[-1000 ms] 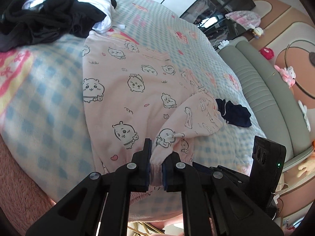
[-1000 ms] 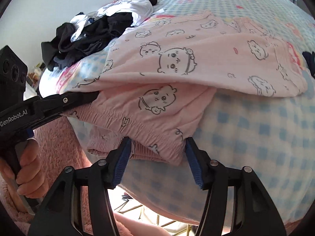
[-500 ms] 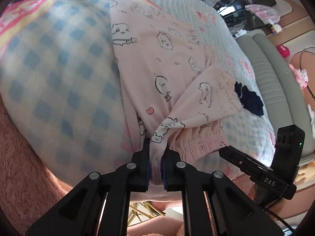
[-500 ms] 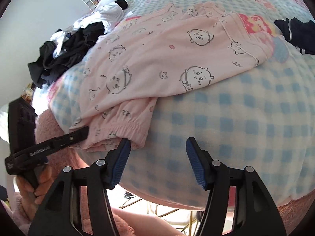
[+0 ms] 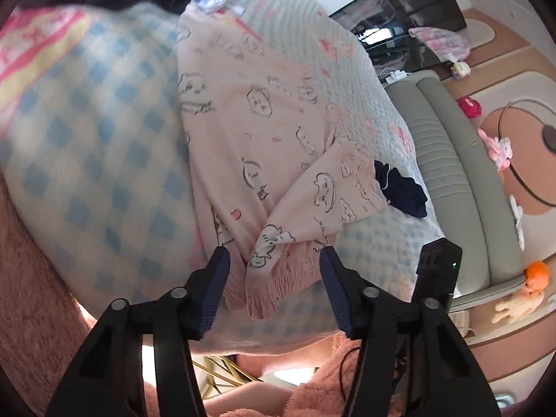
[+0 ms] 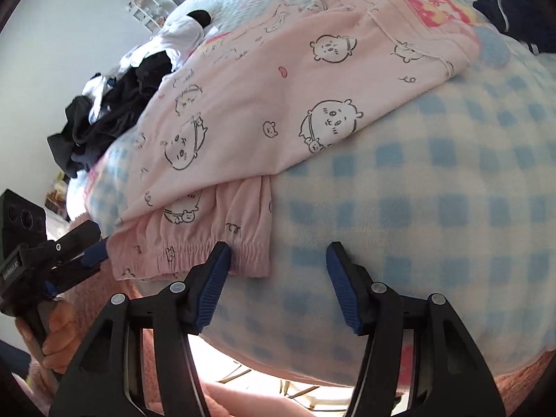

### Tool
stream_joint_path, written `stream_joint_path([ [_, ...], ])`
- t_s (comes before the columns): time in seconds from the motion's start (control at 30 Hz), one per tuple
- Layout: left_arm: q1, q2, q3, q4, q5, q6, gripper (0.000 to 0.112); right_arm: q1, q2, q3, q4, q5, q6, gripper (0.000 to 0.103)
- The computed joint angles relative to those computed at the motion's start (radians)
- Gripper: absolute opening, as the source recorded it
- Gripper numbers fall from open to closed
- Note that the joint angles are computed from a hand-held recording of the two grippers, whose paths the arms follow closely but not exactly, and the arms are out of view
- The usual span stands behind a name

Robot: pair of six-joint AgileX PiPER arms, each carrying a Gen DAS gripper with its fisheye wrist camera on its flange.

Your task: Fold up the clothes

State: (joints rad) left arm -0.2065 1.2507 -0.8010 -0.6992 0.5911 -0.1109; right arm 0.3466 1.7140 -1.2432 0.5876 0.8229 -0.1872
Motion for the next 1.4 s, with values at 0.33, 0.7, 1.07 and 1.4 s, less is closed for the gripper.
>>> stream_joint_path([
  [0.33,-0.065,0.074,-0.067,0.385,0.052,-0.370,0.040,0.086,0.030,-0.046,-0.156,-0.035,0.106,0.054],
  [0.7,-0.273,0.177,-0.363,0.670,0.133,-0.390,0.040,-0.002,-0.070,-0.061,-0.239,-0.022,0.278,0.055],
  [1.07,-0.408,0.827,-1.175,0.592,0.409,-0.145,0.047,-0.289,-0.138,0.059,-0.130,-0.039,0.220,0.056],
  [1.4,-0.353,0.726,-1.020,0.533,0.225,-0.230,0.003,-0.238,-0.005,-0.108,-0.186,0.021,0.192,0.058],
])
